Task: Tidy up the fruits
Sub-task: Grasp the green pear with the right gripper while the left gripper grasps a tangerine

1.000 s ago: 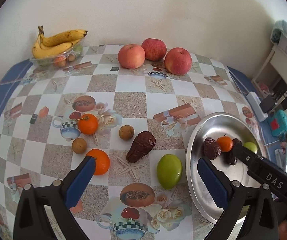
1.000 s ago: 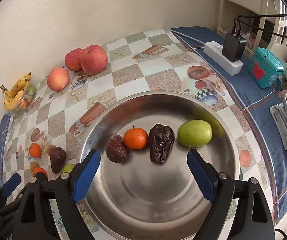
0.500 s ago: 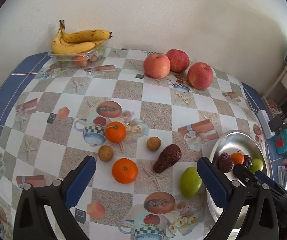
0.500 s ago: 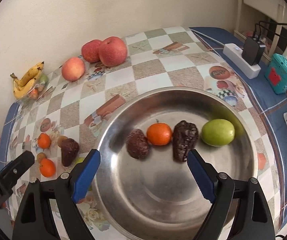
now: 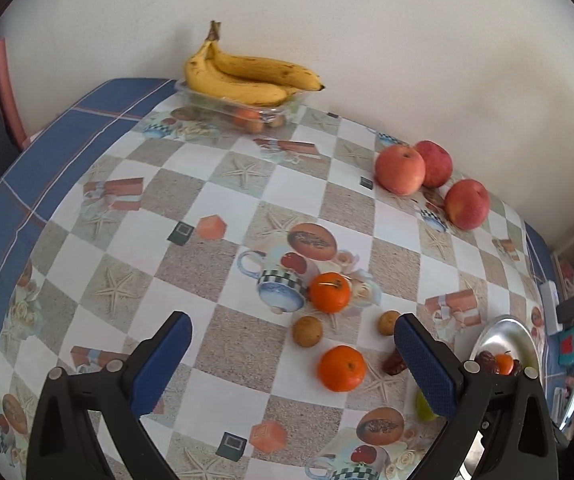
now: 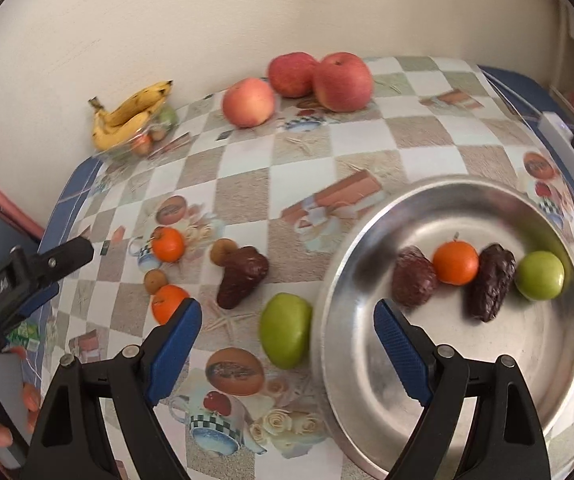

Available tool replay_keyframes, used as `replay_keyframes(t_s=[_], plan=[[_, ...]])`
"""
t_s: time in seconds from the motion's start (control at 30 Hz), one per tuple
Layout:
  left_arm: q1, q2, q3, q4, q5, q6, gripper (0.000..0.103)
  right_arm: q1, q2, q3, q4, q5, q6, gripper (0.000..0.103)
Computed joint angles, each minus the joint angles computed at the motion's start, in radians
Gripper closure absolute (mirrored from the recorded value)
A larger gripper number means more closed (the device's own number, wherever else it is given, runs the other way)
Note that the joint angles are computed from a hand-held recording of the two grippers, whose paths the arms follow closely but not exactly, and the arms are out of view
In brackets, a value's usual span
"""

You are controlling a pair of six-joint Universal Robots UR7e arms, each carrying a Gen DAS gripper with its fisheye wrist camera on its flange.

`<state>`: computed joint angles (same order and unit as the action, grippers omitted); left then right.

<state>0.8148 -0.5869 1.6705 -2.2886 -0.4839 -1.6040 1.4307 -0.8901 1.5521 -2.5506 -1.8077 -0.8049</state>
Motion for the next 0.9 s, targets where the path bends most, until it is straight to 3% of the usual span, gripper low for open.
replay_keyframes(t_s=[0.03, 0.13, 0.23, 0.37, 0.67, 0.9], plan=[[0.002, -0.003, 0.005, -0.007, -0.005, -0.002, 0.001, 0.004, -0.002, 0.006, -0.001, 0.004, -0.011, 0.018], [0.012, -0.001, 0.014, -0.052, -0.035, 0.018, 0.005, 0.009, -0.004, 0.017, -0.001, 0.006, -0.036, 0.040], [0.024, 0.017, 0.012, -0.148, -0.077, 0.092, 0.006, 0.013, 0.009, 0.018, -0.004, -0.023, -0.050, 0.041], [0.041, 0.044, -0.015, -0.187, -0.129, 0.145, 0.010, 0.016, 0.026, 0.012, -0.003, -0.060, -0.054, 0.051], [0.065, 0.093, -0.072, -0.219, -0.190, 0.226, 0.011, 0.025, 0.043, 0.024, -0.059, -0.097, -0.091, 0.052], [0.078, 0.110, -0.099, -0.194, -0.208, 0.234, 0.011, 0.048, 0.070, 0.090, -0.277, -0.198, -0.257, 0.052]])
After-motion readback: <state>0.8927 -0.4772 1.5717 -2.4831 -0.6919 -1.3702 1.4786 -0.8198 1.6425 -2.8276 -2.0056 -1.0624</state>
